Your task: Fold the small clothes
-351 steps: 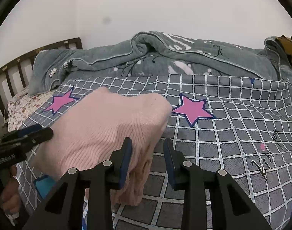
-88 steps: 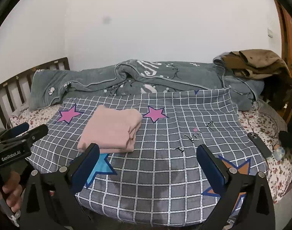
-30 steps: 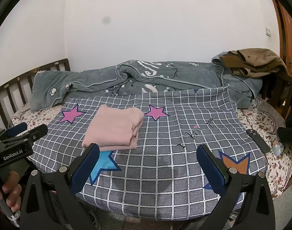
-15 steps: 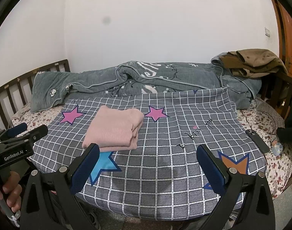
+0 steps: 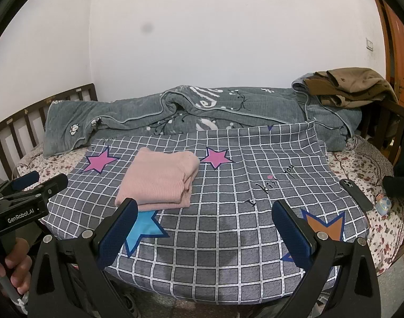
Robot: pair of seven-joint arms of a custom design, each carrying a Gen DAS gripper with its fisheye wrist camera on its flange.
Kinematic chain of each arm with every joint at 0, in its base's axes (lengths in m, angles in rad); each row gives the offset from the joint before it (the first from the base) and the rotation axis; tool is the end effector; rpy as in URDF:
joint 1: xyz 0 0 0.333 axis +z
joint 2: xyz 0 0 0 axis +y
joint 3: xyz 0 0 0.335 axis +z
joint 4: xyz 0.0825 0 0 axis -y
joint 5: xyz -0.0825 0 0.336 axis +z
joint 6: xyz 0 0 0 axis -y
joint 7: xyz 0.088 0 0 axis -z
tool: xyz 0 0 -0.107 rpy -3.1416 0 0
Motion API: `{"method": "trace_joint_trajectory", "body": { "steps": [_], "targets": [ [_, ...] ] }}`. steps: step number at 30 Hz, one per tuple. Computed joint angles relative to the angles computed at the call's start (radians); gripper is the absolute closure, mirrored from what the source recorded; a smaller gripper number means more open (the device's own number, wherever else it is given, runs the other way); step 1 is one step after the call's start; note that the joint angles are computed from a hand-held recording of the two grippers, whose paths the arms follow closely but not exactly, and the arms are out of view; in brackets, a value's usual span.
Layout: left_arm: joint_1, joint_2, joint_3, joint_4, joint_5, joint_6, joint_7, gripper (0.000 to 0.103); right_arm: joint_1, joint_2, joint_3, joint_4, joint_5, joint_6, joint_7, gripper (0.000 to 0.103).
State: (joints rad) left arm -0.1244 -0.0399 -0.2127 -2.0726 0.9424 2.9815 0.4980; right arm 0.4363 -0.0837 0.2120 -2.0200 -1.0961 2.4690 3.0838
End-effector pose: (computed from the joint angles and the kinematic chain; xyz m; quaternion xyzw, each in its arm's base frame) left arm 0.4830 -0.2312 0.5776 -0.5747 0.6569 -0.3819 0.3040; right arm 0.4171 0.3234 0.5810 -0.5742 0.6623 -0.3446 0.3358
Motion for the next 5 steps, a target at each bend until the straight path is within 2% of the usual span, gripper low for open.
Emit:
{"method": "trace_joint_trajectory", "body": {
  "steps": [5],
  "targets": [
    [-0.003, -0.002, -0.001, 0.006, -0.023, -0.016, 0.02, 0.01, 0.001, 0.0, 0.001, 0.001, 0.001, 0.0, 0.0, 0.003]
  ]
}}
